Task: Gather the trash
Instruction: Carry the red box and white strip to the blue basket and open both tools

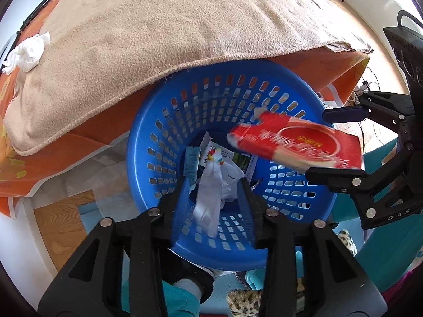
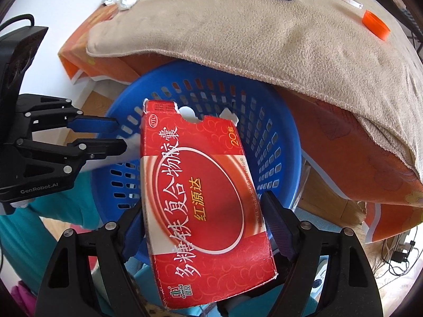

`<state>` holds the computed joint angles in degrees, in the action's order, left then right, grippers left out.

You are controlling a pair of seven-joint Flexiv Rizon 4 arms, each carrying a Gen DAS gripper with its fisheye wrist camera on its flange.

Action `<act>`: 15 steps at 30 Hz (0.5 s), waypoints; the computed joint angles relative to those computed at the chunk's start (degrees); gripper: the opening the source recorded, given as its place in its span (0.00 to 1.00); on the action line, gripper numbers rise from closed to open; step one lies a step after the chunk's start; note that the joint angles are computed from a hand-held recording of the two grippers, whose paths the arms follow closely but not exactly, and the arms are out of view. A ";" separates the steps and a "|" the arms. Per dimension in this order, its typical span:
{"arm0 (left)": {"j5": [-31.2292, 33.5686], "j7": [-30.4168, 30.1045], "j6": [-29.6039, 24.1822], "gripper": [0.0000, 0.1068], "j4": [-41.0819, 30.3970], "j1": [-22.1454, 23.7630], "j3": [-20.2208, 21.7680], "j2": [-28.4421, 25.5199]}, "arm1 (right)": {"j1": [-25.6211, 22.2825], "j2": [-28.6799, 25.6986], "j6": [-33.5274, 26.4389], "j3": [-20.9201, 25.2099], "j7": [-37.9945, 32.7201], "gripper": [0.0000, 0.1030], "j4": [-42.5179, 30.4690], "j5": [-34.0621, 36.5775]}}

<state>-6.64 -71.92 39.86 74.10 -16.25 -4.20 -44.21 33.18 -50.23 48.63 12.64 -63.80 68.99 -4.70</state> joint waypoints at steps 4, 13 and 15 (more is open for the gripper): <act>-0.25 -0.25 0.25 0.42 0.09 0.11 -0.08 0.20 | 0.12 -0.22 0.47 -0.14 0.24 0.79 -0.13 0.07; -0.73 -0.48 1.11 0.42 0.46 0.65 -0.16 0.37 | -0.02 0.83 2.09 -0.80 1.58 0.79 1.94 -0.64; -0.89 -0.55 1.22 0.42 0.33 0.73 -0.21 0.37 | 0.07 1.21 2.57 -1.14 2.08 0.79 2.55 -1.11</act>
